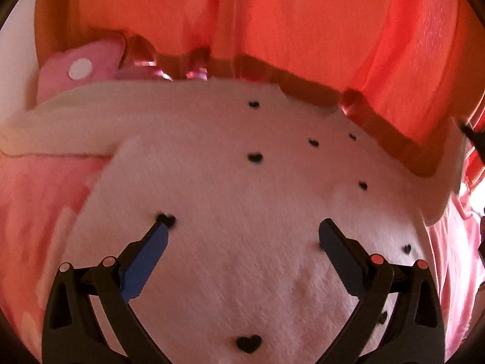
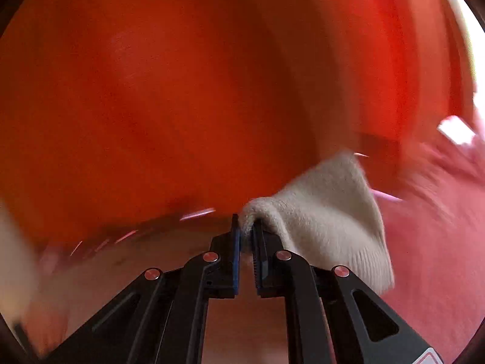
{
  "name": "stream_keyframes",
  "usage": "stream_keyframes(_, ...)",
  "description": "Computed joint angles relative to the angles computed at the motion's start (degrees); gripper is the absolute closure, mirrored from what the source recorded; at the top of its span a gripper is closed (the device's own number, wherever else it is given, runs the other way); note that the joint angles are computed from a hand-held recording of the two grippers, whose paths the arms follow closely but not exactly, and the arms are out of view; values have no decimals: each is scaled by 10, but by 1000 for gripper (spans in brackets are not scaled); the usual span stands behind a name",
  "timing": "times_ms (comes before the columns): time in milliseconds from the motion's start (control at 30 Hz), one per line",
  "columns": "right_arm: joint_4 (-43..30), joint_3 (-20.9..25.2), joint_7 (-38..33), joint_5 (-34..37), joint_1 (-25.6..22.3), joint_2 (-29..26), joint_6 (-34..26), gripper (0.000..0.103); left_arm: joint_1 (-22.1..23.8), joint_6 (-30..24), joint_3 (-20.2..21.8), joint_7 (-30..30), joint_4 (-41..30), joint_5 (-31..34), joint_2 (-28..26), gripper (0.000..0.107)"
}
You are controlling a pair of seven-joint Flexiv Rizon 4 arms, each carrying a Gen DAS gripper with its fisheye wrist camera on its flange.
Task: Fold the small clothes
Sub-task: 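Grasp the sweater sleeve cuff with the right gripper and lift it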
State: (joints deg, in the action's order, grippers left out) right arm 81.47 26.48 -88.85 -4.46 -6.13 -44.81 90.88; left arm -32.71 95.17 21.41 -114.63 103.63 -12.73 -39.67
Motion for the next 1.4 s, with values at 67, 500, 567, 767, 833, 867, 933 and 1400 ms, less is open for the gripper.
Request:
stream_keyframes(67, -32, 65, -39, -23, 18, -39, -72, 92, -1, 18, 10, 1, 4, 3, 2, 9)
stream_keyframes(500, 79, -116, 30, 55, 99, 26, -98, 56, 222, 81, -226, 68, 32, -18, 20, 9)
stream_keyframes(567, 114, -158, 71, 56, 108, 43, -85, 56, 234, 72, -247, 81, 13, -18, 10, 9)
stream_keyframes(767, 46, -69, 97, 116, 20, -4, -146, 54, 242, -27, -263, 86, -112, -56, -60, 9)
stream_keyframes(833, 13, -44, 91, 141, 3, -24, -169, 54, 262, -61, -285, 73, -145, -81, -88, 11)
stream_keyframes(867, 4, -43, 89, 149, 2, -28, -174, 54, 271, -60, -301, 82, -154, -110, -100, 14)
stream_keyframes(933, -16, -29, 80, 175, -9, -40, -179, 54, 266, -63, -288, 48, -186, -102, -118, 15)
stream_keyframes(1400, -24, -20, -3, 221, -2, -49, -45, 96, 374, 95, -440, 106, -132, -51, -102, 102)
